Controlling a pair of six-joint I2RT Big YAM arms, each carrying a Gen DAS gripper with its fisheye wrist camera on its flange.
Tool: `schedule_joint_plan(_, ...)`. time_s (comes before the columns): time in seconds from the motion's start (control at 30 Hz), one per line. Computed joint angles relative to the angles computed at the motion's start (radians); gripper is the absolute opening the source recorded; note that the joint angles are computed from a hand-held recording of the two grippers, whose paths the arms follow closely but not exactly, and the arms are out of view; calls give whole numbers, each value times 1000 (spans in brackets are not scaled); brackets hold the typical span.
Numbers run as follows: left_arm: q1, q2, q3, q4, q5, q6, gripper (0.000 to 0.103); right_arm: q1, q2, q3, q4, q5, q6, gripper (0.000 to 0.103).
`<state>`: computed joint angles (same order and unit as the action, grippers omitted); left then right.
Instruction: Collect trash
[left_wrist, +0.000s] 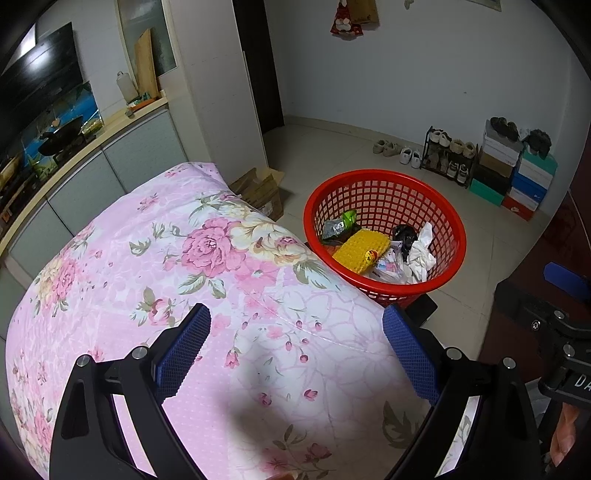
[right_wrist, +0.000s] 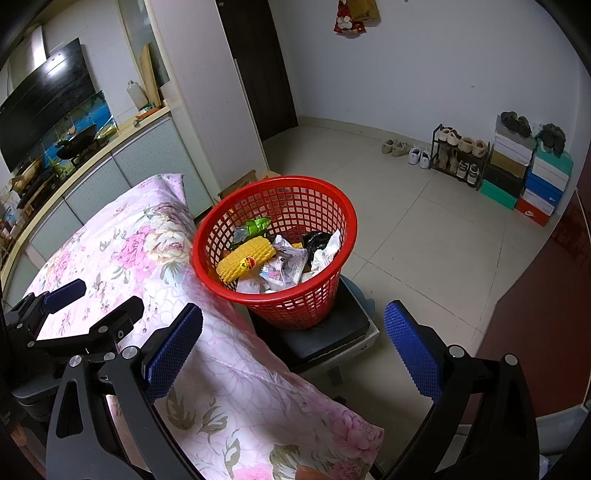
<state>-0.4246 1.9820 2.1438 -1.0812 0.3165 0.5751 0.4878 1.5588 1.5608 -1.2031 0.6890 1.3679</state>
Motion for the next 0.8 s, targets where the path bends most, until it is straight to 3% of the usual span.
schedule_joint_plan(0.8, -2, 3, 0, 8, -1, 2, 91, 1, -7, -24, 11, -9, 8, 96)
